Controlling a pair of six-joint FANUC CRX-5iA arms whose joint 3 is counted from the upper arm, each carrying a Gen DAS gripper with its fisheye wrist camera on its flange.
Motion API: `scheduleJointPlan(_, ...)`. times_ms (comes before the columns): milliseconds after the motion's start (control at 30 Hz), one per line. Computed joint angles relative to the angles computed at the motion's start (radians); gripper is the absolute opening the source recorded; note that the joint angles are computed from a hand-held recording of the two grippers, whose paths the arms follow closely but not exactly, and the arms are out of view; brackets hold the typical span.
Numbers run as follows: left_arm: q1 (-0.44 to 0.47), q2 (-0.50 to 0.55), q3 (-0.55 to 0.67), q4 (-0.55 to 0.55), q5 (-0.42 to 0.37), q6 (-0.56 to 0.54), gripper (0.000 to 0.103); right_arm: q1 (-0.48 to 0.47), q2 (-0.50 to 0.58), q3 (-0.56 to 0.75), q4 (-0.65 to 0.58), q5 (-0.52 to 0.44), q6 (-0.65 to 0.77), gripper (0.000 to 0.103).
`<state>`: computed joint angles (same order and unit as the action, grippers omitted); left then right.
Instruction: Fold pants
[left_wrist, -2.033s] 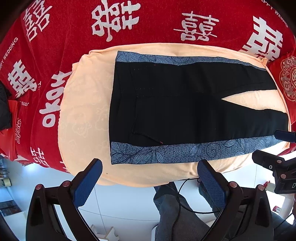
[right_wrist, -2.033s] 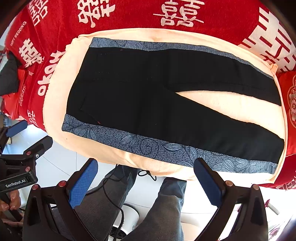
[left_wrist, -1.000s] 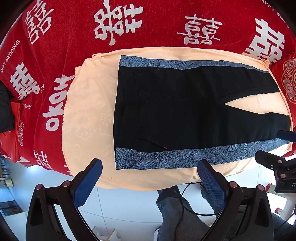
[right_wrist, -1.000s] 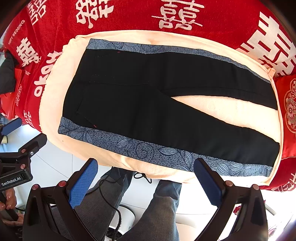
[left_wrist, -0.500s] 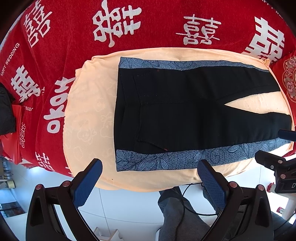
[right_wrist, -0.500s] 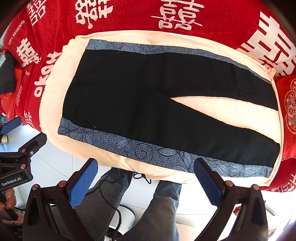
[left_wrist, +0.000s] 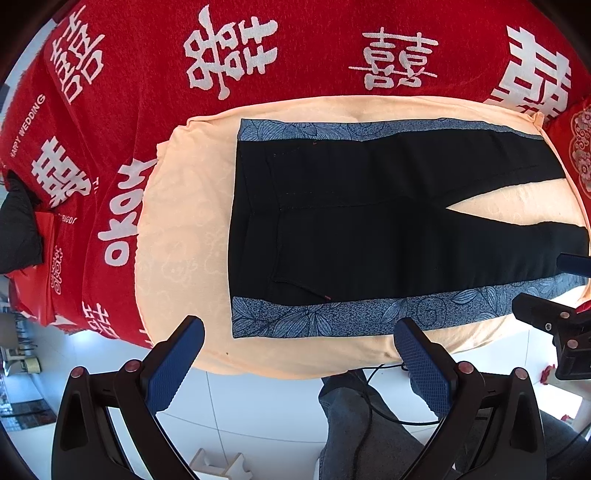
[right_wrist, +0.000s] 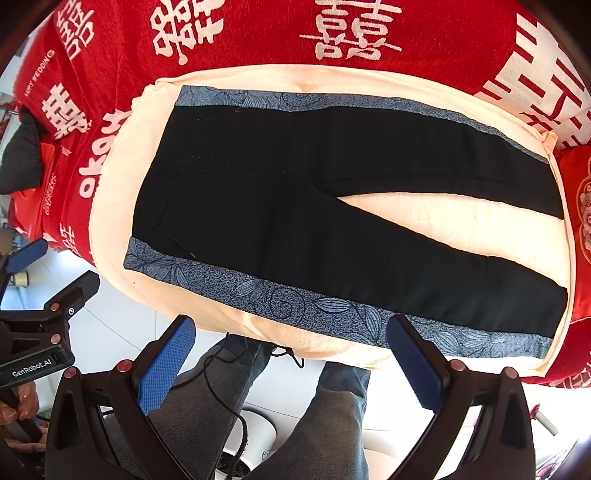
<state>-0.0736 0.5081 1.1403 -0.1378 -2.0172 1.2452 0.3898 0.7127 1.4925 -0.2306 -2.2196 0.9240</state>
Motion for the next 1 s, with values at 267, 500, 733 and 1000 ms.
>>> scheduleJointPlan(267,-0.046,-0.050,-0.032,-0.076,-0.006,0.114,0.103,-0.049,-0.105,-0.164,-0.038,0.099,0.084,0.103)
scheduleJointPlan(500,-0.070,-0.112,-0.122,-0.093,0.004,0.201,0.103,-0.072,-0.193,-0.320,-0.058,0.163,0.132,0.103)
scheduleJointPlan(733,-0.025,-0.166,-0.249,-0.019,0.077,0.124,0.103,-0.037,-0.259,-0.460,-0.014,0.247,0.034,0.103)
scheduleJointPlan(1000,0.049,-0.197,-0.417,0.040,0.169,0.036,0.103,0.013,-0.330,-0.651,-0.035,0.363,-0.101,0.103)
